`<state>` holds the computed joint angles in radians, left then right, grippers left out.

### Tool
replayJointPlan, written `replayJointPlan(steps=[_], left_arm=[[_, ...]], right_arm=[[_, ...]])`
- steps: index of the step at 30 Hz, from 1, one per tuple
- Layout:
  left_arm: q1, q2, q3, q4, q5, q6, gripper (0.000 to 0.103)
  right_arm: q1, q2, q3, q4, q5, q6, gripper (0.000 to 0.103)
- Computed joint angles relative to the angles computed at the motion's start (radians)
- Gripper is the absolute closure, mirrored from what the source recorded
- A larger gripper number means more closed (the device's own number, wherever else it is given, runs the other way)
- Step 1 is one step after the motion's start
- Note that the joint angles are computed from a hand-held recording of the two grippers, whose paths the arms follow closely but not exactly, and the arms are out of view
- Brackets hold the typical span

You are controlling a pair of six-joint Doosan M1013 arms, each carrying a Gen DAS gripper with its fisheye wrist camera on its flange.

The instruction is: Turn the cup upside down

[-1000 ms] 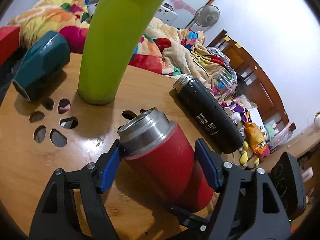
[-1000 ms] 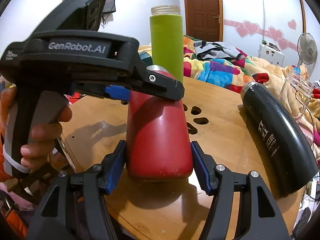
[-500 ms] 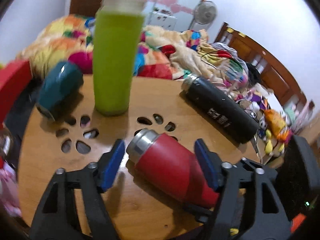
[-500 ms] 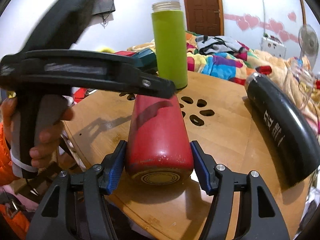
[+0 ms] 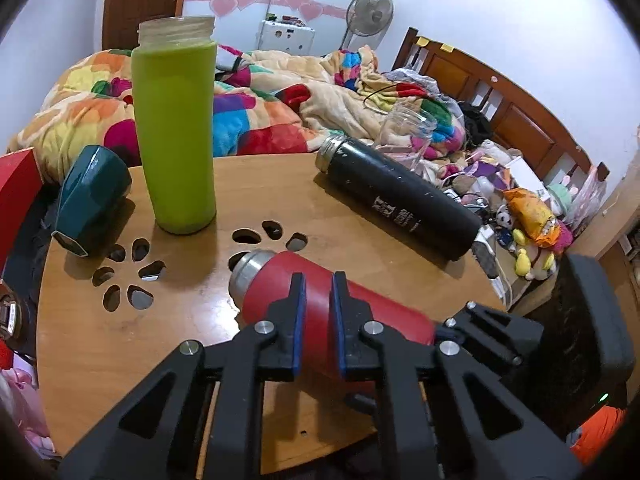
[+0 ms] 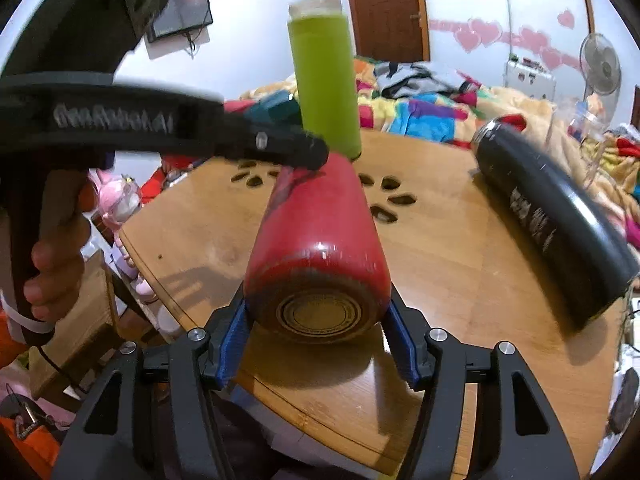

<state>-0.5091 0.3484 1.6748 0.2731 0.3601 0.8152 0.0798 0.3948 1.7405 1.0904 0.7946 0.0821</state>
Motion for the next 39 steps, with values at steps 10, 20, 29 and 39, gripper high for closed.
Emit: replayJointPlan(steps=[10,20,29,39], left_arm=[[0.011,-0.031,0.013,-0.138,-0.054,0.126,0.092],[0.035,-0.034,0.010,-0.178,-0.070,0.151,0.092],[0.064,-0.022,0.005,-0.197,-0.067,0.136,0.093],[0.067,-0.019,0.002,-0.107,-0.062,0.045,0.092]], right_arm=[[-0.014,-0.059,0.030,0.096,-0.039,-0.096,0.047],[0.002,-0.054,-0.011,0.088,-0.044,-0.064,0.047],[0.031,-0.030,-0.057,0.038,-0.065,0.001,0.047],[0.046,-0.013,-0.084,-0.013,-0.065,0.091,0.047]])
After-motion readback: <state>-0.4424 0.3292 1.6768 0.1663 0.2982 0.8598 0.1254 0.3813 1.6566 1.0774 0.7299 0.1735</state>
